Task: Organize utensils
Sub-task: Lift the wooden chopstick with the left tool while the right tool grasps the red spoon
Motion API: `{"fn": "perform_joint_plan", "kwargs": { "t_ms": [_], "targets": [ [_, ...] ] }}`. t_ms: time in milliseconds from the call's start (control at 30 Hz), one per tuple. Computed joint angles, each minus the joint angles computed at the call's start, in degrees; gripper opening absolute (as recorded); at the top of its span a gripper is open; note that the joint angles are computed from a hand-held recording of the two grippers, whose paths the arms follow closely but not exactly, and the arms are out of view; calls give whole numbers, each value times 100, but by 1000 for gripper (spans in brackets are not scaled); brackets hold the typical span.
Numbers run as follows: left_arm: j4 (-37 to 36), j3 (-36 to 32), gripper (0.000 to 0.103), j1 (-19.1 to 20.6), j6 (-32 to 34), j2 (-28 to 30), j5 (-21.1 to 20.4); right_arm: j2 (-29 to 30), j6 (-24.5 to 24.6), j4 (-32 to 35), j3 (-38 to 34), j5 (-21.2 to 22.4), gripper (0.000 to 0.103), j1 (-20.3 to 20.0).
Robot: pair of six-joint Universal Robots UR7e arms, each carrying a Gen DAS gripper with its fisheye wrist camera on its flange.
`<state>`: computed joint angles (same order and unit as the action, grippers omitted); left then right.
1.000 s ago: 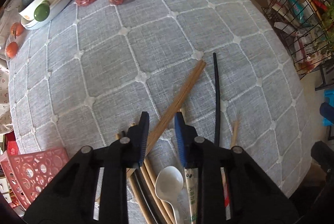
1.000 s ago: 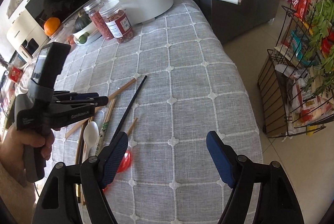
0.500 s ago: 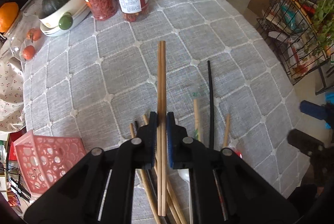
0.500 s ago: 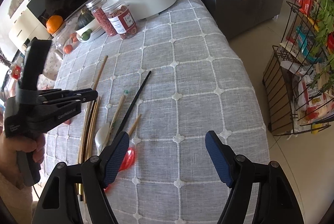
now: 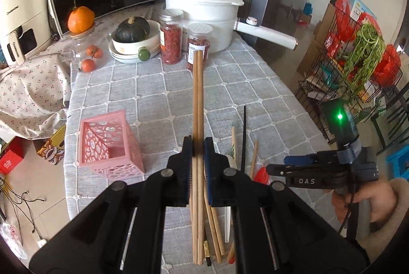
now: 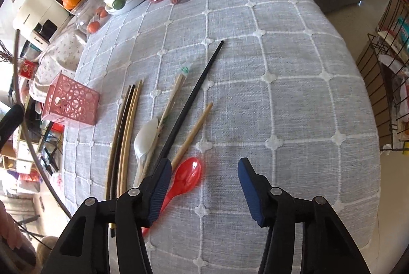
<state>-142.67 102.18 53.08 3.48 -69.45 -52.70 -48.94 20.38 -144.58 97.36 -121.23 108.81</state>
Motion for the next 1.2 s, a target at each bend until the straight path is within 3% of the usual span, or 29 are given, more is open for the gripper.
{"fn": "perform_joint_plan", "kwargs": {
  "t_ms": [67, 433, 533, 600, 633, 900, 1067, 1200],
  "targets": [
    [-461, 278, 10, 100, 69, -180, -246, 60, 49, 36, -11, 86, 47, -37],
    [-309, 396, 10, 338, -36, -370, -353, 162, 122, -318, 123, 503, 25, -185],
    [-330, 449, 10, 360, -43, -400, -342, 290, -55, -235, -4, 226, 22, -72],
    [-420, 478, 10, 367, -31, -418, -319, 403, -240, -123, -110, -120, 11, 31],
    [-498, 496, 10, 377, -23, -432, -305, 409, -314, -106, -103, -250, 10, 60],
    [-2478, 755, 10, 284, 398, -455, 105, 225, -439, -451, 23, 39, 3, 102],
    [-3950, 680, 10, 335, 987, -168, 311, 165, -636, -830, 24, -91, 2, 313],
    [-5183, 514, 10, 434, 1328, 91, 163, 144, -897, -1235, 23, -294, 2, 531]
  ]
}}
